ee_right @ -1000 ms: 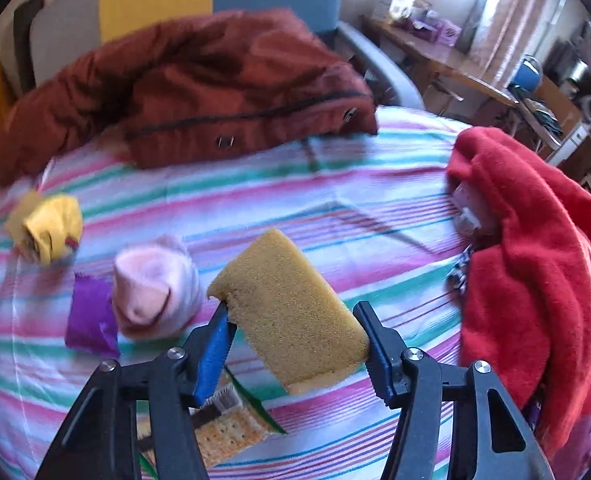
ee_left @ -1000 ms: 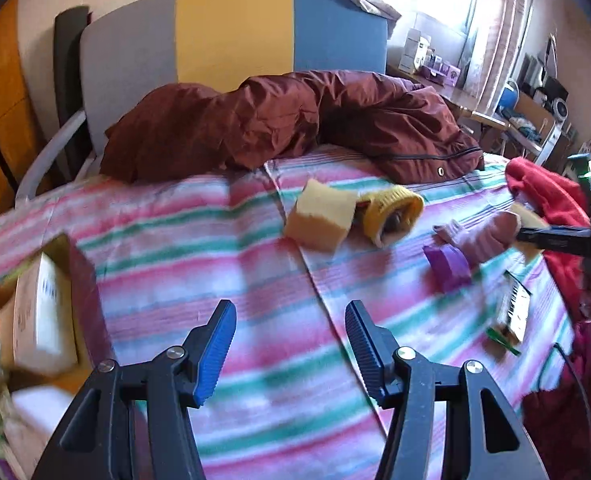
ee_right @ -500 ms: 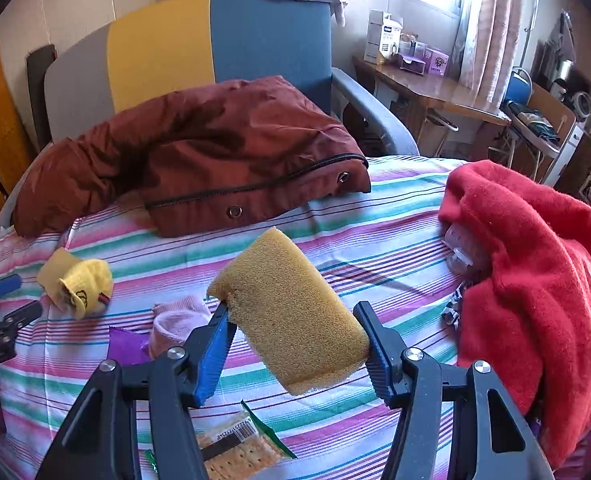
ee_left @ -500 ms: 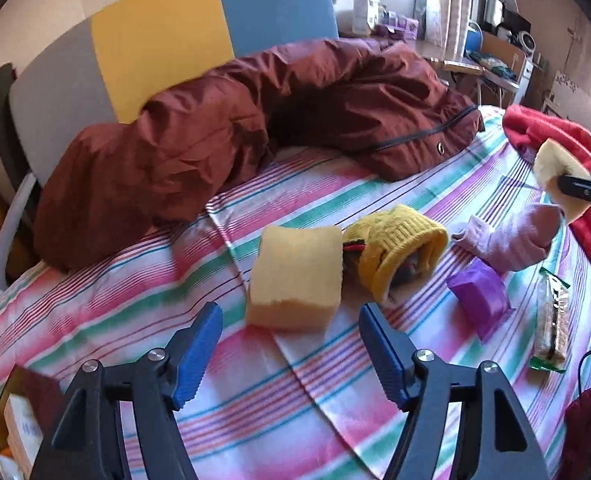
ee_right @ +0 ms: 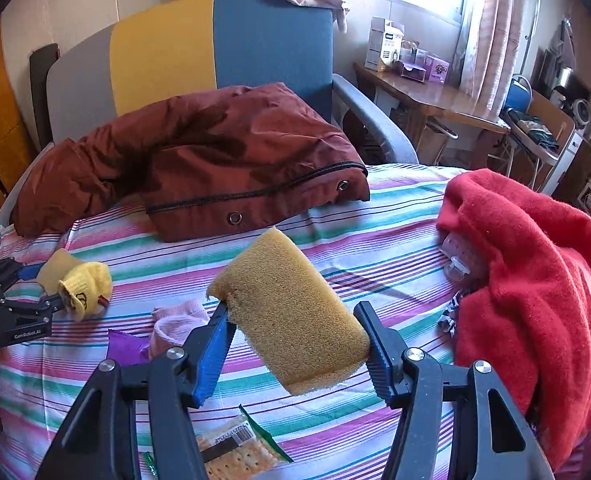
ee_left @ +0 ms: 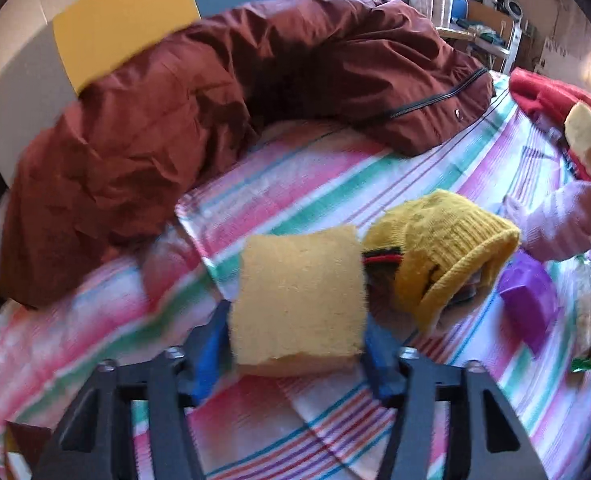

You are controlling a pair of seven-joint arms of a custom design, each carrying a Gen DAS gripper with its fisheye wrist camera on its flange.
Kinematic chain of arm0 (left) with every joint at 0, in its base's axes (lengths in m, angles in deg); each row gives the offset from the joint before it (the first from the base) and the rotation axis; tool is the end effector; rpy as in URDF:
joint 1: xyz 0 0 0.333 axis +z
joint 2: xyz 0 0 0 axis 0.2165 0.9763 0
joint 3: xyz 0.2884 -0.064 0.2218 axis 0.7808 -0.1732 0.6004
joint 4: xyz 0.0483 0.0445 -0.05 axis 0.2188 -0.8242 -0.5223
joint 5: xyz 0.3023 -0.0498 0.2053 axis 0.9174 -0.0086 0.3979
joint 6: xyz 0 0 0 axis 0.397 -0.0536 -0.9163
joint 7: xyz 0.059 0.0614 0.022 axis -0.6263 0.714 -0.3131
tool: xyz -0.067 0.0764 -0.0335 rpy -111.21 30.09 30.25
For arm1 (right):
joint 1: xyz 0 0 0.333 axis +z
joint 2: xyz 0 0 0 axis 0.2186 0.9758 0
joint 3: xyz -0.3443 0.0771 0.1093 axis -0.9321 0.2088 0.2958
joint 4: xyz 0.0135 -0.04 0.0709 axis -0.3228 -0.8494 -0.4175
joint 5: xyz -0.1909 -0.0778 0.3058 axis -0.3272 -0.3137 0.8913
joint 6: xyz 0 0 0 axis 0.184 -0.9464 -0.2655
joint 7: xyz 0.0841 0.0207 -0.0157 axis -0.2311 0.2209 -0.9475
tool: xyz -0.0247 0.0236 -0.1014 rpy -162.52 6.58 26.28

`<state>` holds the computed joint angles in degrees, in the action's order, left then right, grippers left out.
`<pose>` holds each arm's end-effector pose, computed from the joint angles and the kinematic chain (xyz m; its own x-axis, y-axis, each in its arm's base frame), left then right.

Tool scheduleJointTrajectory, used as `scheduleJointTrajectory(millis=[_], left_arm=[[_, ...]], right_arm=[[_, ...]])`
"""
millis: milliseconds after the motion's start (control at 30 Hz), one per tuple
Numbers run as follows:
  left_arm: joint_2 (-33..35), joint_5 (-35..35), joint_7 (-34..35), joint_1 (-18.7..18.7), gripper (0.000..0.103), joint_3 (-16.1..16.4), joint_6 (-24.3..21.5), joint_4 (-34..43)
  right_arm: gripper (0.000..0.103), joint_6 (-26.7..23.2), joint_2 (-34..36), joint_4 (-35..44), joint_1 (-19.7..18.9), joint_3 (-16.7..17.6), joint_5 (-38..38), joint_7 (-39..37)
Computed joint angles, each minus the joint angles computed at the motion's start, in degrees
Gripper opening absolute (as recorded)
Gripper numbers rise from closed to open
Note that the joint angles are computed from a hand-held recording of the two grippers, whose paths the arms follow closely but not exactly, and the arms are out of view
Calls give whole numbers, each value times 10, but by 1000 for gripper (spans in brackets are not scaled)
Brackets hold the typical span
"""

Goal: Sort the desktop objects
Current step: 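Grasp yellow sponge block with right tool while left tool grasps cream sponge block, then carry both sponge blocks over the gold tray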

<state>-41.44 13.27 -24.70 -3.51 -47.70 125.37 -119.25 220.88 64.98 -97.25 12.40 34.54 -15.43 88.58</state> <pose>0.4408 -0.2536 0.3335 -0.2874 -0.9536 -0.0901 -0.8276 0.2946 -0.4778 0.4181 0.0346 0.4128 0.1029 -0.9941 0.0345 -0.7782 -0.1020 -0.6197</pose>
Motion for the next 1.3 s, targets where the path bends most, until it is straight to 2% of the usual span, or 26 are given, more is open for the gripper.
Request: scheduleJointTrajectory(millis=[133,300,433,500,533,667,900,1133,1300], left_arm=[[-11,54,-69,-14,54,2,-26,-3],[-38,50,-129,-4,54,-14,-40,-33],[-71,65,-195,-2,54,-31,-58,-65],[-88,71,-221,2,54,-38,-54,-82],[-107,90,-254,2,54,-42,-53,-94],[-165,118,-314,9,54,-63,-55,-128],[-276,85,-324,15,54,-99,-76,-185],[-380,4,-282,17,54,-119,-97,-246],[-443,-61,-245,22,54,-136,-110,-280]], right_arm=[[61,6,0,-1,-9,11,1,-3],[61,14,-1,-4,-3,8,6,-11],[61,24,-2,-9,47,-36,2,-19],[61,32,-3,-13,101,-89,-13,-15],[61,35,-4,-15,118,-105,-20,-13],[61,37,-4,-19,145,-125,-37,-12],[61,39,-16,-30,227,-203,-83,19],[61,26,-28,-33,224,-187,-83,27],[61,14,-48,-38,182,-114,-54,12]])
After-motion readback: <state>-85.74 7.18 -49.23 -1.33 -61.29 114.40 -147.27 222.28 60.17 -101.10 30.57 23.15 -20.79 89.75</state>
